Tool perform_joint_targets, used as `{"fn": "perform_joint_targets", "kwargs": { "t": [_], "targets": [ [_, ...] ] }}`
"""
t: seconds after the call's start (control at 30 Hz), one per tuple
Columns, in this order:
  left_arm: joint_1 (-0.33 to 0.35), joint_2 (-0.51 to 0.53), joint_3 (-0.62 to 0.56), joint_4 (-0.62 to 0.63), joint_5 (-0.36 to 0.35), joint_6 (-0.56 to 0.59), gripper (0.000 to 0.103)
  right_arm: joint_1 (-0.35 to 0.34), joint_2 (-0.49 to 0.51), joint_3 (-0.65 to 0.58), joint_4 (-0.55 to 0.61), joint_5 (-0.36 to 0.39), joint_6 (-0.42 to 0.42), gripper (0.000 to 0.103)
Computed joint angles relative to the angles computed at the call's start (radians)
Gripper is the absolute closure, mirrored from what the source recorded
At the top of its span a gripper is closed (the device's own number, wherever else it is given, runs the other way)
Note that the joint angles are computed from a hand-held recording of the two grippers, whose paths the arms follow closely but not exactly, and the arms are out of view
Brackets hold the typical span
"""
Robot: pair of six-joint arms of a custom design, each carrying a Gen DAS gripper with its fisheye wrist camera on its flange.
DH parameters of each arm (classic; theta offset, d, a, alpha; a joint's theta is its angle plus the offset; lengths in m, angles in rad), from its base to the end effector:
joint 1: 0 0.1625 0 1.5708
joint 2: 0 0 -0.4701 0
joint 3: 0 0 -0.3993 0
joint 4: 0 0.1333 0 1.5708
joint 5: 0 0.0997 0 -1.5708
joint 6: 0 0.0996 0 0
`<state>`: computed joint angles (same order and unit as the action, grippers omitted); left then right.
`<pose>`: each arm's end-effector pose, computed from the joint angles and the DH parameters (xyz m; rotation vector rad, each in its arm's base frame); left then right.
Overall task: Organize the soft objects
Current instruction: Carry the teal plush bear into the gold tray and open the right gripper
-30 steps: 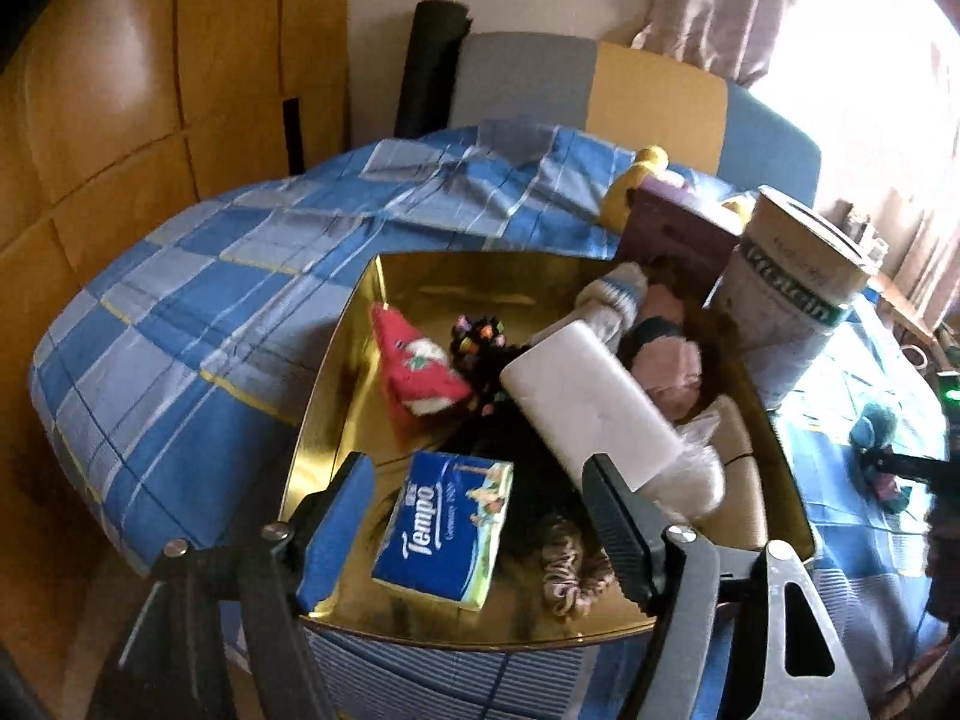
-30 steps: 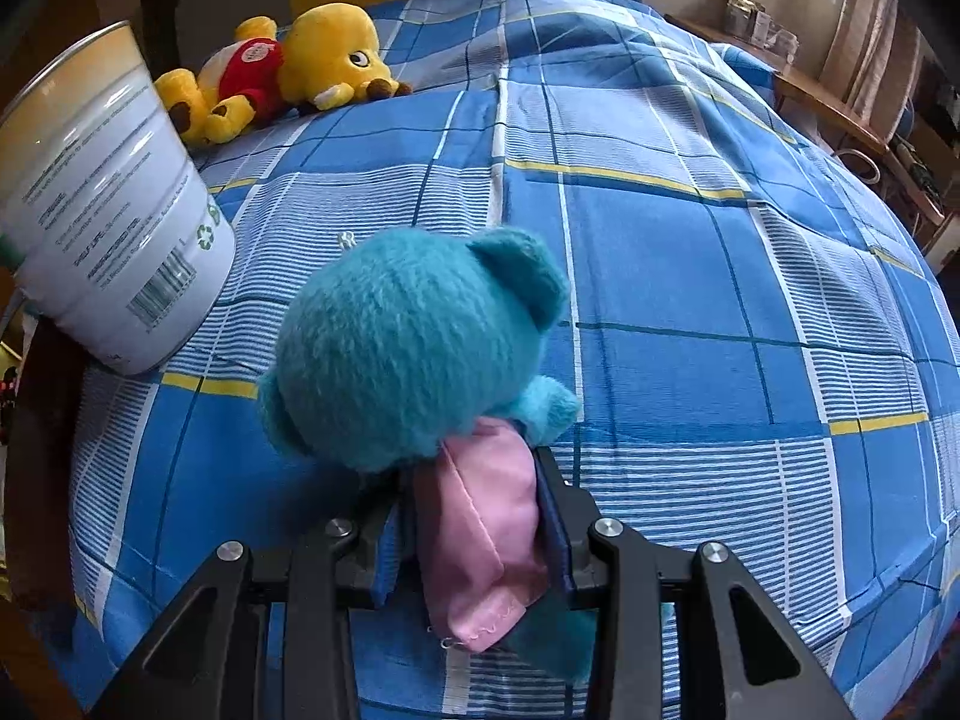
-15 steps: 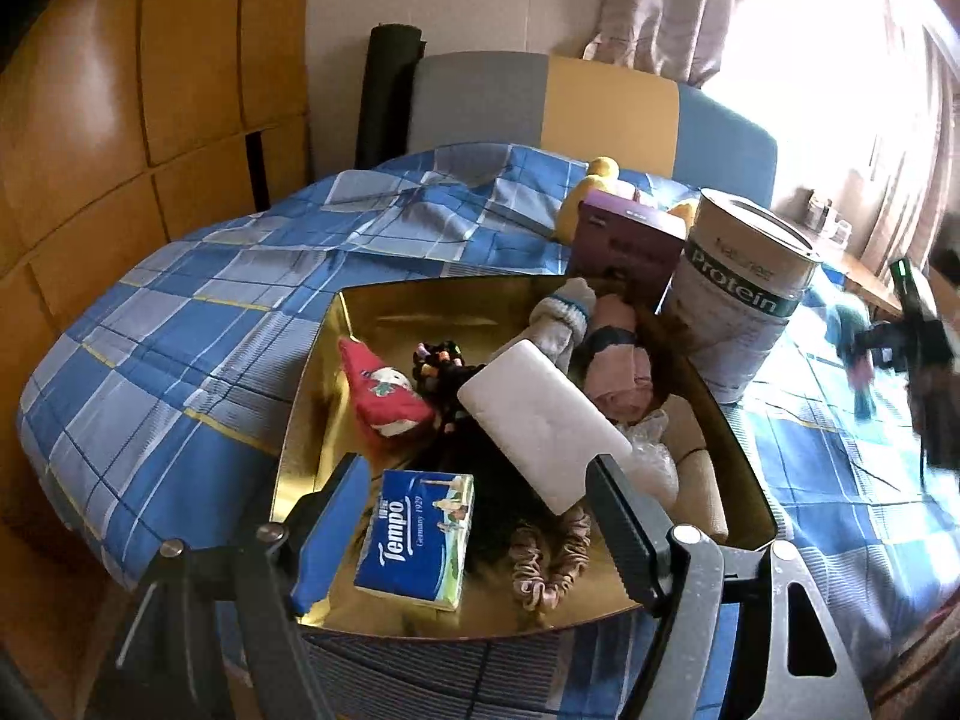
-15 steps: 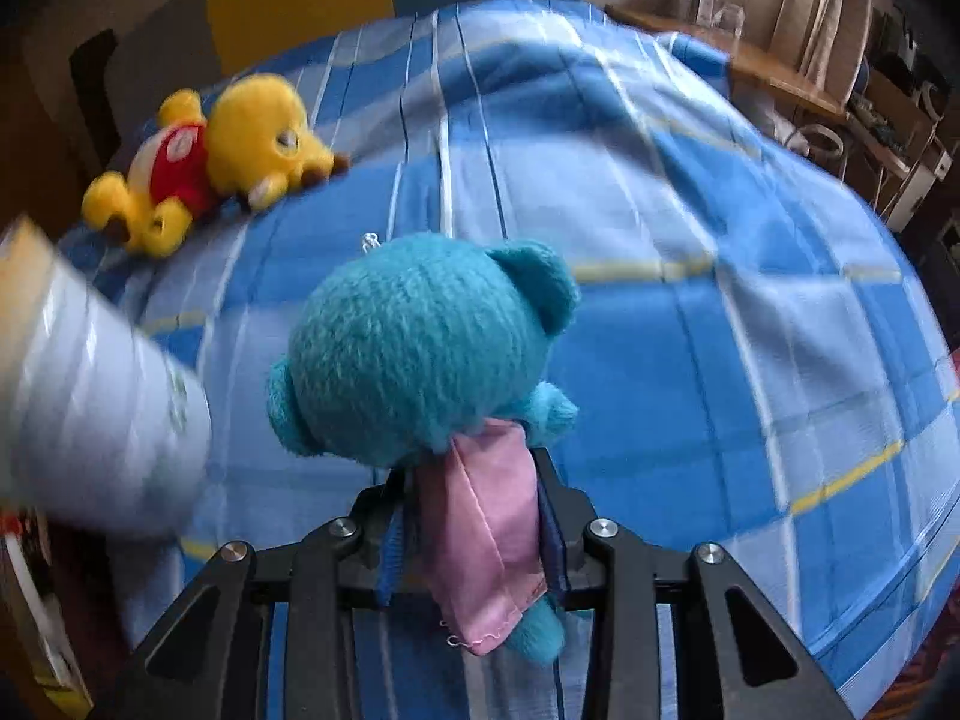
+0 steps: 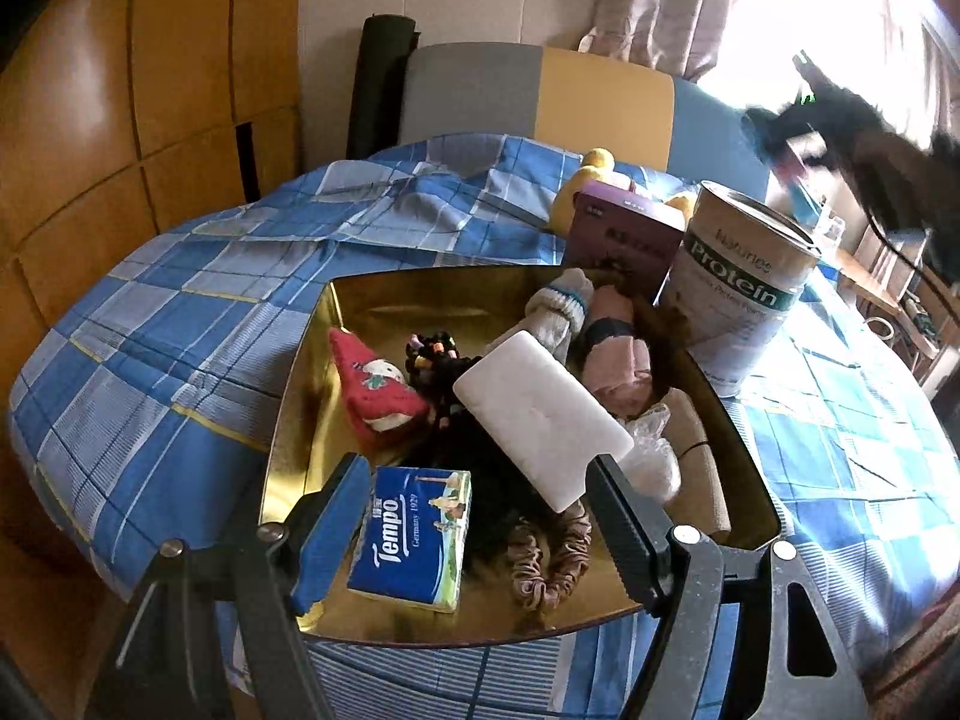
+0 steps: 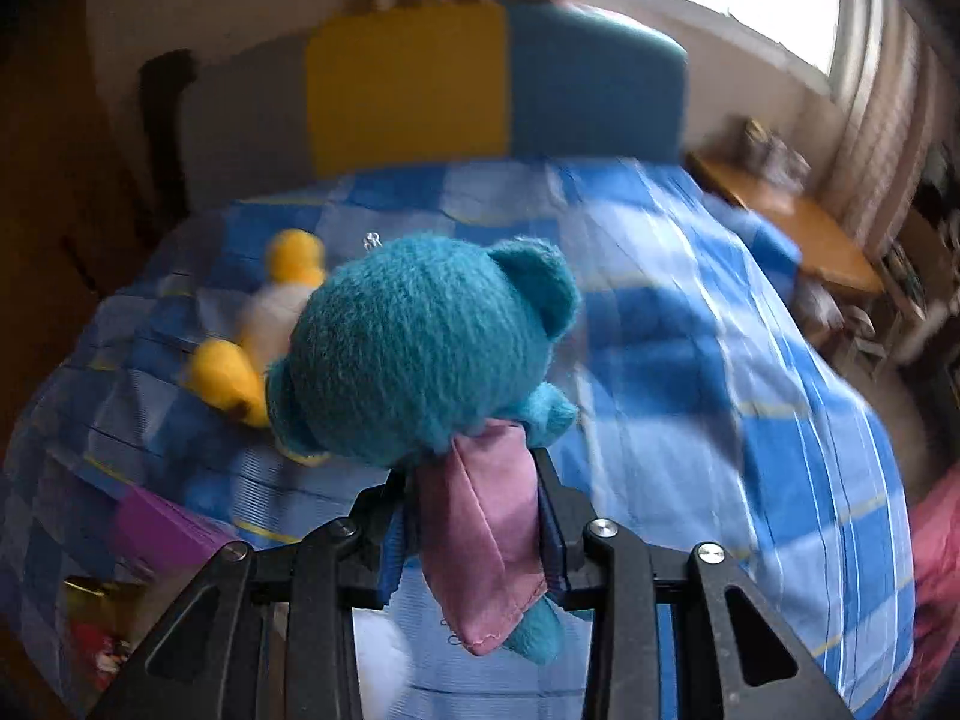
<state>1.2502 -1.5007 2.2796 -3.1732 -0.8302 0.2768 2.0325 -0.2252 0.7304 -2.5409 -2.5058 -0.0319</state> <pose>0.0520 -0.4796 0.3741 0.2965 2.2542 -0.9978 0.4589 -0.8029 0.0661 0.2842 -2.2110 0.7502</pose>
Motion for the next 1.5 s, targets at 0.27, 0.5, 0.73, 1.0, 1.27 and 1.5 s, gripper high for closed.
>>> {"fn": "perform_joint_targets", "kwargs": {
  "t": [0.27,0.5,0.73,1.0,1.27,1.5],
  "targets": [
    [0.009,0.003,-0.004,0.008,0.004,-0.010,0.028,0.080,0.218,-0.339,0.146,0.206,-0.187,0.068],
    [0.017,-0.003,-0.004,0.010,0.006,-0.026,0.028,0.123,0.208,-0.195,0.170,0.386,-0.249,0.068],
    [0.016,-0.011,0.006,-0.006,0.017,-0.035,0.028,0.125,0.132,0.064,0.110,0.466,-0.213,0.068],
    [0.017,-0.017,0.010,-0.008,0.037,-0.053,0.028,0.120,0.081,0.273,0.034,0.461,-0.151,0.068],
    [0.017,-0.020,0.013,-0.020,0.056,-0.061,0.028,0.126,0.078,0.384,-0.051,0.427,-0.144,0.068],
    [0.012,-0.013,0.006,-0.035,0.085,-0.054,0.018,0.127,0.173,0.272,-0.003,0.291,-0.151,0.068]
  ]
}}
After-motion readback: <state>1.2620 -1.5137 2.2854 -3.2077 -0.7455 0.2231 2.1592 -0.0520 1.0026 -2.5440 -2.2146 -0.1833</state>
